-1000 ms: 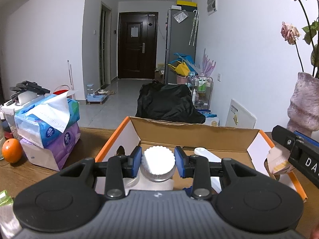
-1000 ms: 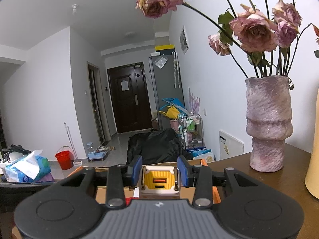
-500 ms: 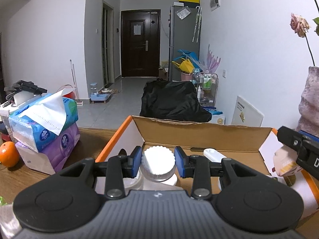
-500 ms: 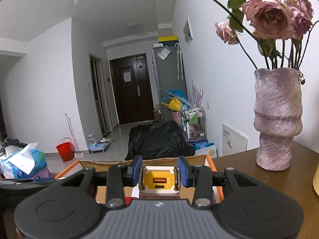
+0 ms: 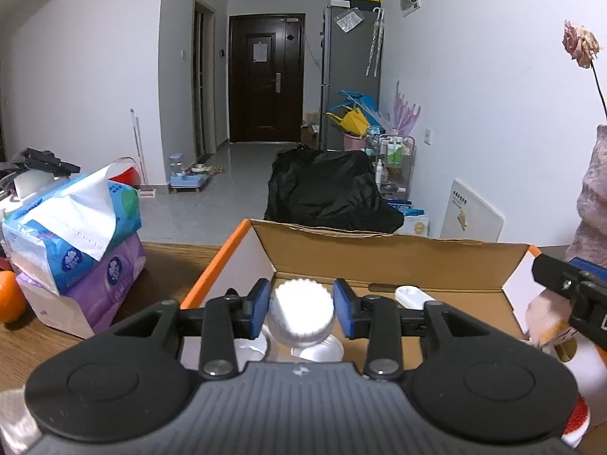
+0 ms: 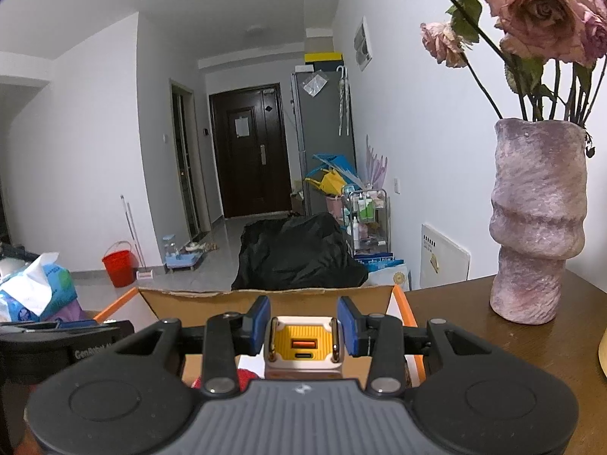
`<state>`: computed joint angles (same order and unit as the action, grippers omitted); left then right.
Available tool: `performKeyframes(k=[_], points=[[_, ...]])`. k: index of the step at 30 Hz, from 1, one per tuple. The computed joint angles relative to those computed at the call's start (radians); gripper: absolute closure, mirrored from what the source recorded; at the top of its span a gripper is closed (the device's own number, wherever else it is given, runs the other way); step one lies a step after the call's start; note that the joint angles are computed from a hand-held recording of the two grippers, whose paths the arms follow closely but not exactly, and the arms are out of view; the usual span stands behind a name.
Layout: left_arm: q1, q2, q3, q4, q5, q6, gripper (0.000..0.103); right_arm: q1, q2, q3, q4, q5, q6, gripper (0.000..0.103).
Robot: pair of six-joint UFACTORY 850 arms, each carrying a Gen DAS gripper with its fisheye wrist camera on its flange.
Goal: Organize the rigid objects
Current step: 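Open the left tool to drop the cap while the right tool drops the cube, then withdraw both open tools up and back from the cardboard box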
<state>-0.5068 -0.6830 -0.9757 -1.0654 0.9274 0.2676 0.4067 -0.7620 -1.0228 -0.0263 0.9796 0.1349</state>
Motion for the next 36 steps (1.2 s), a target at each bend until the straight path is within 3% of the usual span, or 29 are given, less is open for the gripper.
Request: performKeyframes(k=[1,2,4,6,7,12,15,36], points=[[-0.001,-0.002,-0.002,-0.008,0.004,0.007,0.051,-0.001,0.001,0.000,-0.003,-0.007,0.002,0.065],[-0.006,-0.005,-0.005,-0.027,0.016,0.020,0.038,-0.002,0.003,0.000,-0.001,-0.012,0.002,0.064],[-0.012,-0.008,-0.007,-0.050,0.035,0.028,0.017,-0.001,0.009,0.001,0.008,-0.022,-0.005,0.052],[-0.013,-0.007,-0.008,-0.070,0.038,0.028,0.005,-0.004,0.011,0.003,0.004,-0.025,0.004,0.030],[-0.012,-0.007,-0.008,-0.074,0.041,0.025,0.002,-0.004,0.011,0.005,0.009,-0.020,0.004,0.027],[-0.006,-0.001,-0.003,-0.084,0.033,0.015,0.000,-0.003,0.014,0.013,0.019,-0.001,0.004,0.005],[-0.005,-0.001,-0.004,-0.091,0.030,0.018,0.000,-0.001,0.014,0.016,0.029,0.006,-0.002,0.001],[-0.024,0.029,0.037,-0.102,0.042,0.011,0.000,0.012,0.038,0.054,0.053,0.040,-0.030,0.000]])
